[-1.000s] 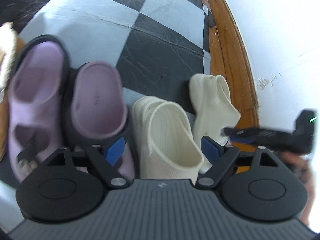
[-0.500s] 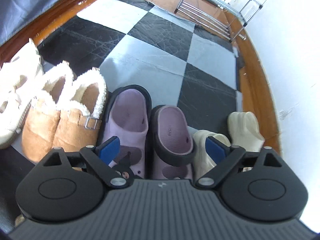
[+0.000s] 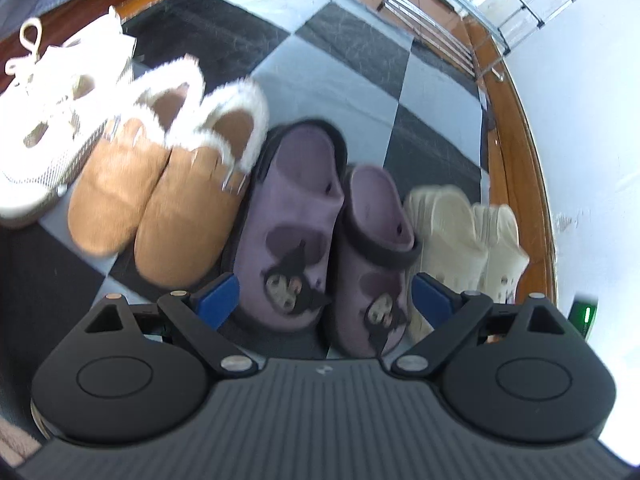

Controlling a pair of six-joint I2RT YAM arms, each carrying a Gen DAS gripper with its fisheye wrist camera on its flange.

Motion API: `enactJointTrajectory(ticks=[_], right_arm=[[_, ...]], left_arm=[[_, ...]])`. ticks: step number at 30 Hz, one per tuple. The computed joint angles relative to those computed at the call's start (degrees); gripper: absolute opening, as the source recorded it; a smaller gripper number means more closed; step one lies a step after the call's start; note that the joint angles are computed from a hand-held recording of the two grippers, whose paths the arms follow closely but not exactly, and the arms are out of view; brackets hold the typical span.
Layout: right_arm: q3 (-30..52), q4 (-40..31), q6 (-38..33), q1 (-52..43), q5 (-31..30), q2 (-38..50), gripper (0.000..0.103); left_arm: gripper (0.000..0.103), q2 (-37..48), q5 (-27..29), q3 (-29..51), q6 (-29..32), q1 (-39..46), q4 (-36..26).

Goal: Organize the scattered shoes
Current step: 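Carry the white Croc with the right gripper beside the other Croc, release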

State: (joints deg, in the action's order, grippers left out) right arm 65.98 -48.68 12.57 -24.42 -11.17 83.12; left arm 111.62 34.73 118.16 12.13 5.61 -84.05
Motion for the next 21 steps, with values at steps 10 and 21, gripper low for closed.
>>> enactJointTrajectory(ticks=[10,21], right_arm=[[-1.08,11.49,7.06,-15.06,-2.09,-4.31,0.090],[-2.54,22.23,14.68,-23.29,-10.49,6.64,0.075]], left_arm=[[0.094,-0.74,1.05,3.69,2.05,0.86,-2.35],[0.094,-3.68,-1.48,2.80,2.24,4.91,-2.22]])
